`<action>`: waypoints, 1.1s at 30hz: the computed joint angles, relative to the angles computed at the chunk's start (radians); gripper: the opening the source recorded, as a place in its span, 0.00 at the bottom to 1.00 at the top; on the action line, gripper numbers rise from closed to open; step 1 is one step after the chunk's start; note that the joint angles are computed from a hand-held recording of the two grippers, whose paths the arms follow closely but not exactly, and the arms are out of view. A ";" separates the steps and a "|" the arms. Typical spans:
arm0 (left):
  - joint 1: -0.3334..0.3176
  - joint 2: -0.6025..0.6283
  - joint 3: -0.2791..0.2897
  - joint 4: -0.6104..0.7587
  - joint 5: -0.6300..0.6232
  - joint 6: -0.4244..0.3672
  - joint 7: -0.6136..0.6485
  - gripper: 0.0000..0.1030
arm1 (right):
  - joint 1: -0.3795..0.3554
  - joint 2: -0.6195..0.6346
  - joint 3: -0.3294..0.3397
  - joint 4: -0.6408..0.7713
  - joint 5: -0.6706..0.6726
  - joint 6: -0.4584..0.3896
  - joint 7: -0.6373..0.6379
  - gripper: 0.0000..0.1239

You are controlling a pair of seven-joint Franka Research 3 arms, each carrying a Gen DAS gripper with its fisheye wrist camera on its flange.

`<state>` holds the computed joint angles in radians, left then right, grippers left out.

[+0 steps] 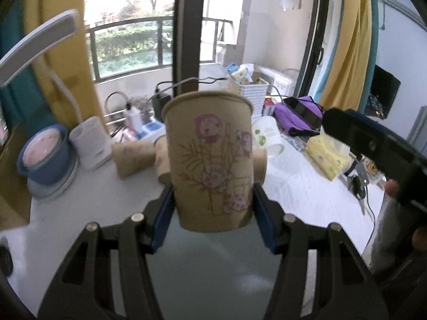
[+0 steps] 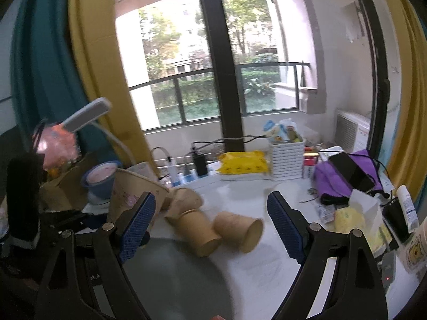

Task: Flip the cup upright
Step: 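Close the right tool on the brown cup's side and lift it, then rotate the right tool to turn the held cup rim-up over the mat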

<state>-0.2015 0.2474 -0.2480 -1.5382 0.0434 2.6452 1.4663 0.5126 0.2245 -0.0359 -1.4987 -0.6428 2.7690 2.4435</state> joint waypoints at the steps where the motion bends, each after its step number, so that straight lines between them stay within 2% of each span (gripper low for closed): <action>1: 0.005 -0.033 0.003 -0.056 -0.001 0.034 -0.005 0.56 | 0.001 -0.004 0.007 -0.007 0.009 0.003 -0.010 0.71; 3: 0.019 -0.110 0.004 -0.186 -0.019 0.119 -0.001 0.56 | 0.017 -0.020 0.022 -0.030 0.007 0.000 -0.017 0.71; 5: 0.043 -0.187 -0.016 -0.320 -0.146 0.218 0.096 0.56 | 0.023 -0.020 0.038 -0.033 0.021 -0.008 -0.031 0.71; 8: 0.026 -0.265 0.002 -0.466 -0.221 0.311 0.150 0.56 | 0.036 -0.026 0.066 -0.054 0.060 -0.015 -0.071 0.71; 13: -0.044 -0.353 0.059 -0.634 -0.300 0.416 0.184 0.56 | 0.051 -0.037 0.105 -0.093 0.160 -0.002 -0.148 0.71; 15: -0.113 -0.384 0.114 -0.686 -0.375 0.462 0.238 0.56 | 0.061 -0.041 0.116 -0.104 0.193 0.002 -0.174 0.71; 19: -0.330 -0.441 0.288 -0.763 -0.514 0.549 0.371 0.56 | 0.088 -0.050 0.120 -0.110 0.207 -0.007 -0.188 0.71; 21: -0.468 -0.477 0.400 -0.796 -0.560 0.587 0.421 0.56 | 0.102 -0.060 0.120 -0.116 0.187 -0.002 -0.175 0.71; 26: -0.590 -0.547 0.486 -0.888 -0.491 0.704 0.422 0.56 | 0.094 -0.078 0.140 -0.138 0.241 0.021 -0.197 0.71; 28: -0.595 -0.557 0.483 -0.912 -0.456 0.741 0.411 0.56 | 0.088 -0.083 0.153 -0.147 0.285 0.028 -0.229 0.71; 30: -0.626 -0.566 0.512 -0.932 -0.409 0.778 0.391 0.56 | 0.083 -0.087 0.166 -0.155 0.337 0.039 -0.272 0.71; 33: -0.631 -0.567 0.523 -0.944 -0.356 0.816 0.356 0.56 | 0.083 -0.088 0.176 -0.158 0.390 0.041 -0.321 0.71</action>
<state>-0.8329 -0.3197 0.2749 -2.4826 -0.3124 3.4614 1.8224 0.5954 0.1363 0.1400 -1.6572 -0.2524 2.8101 2.1228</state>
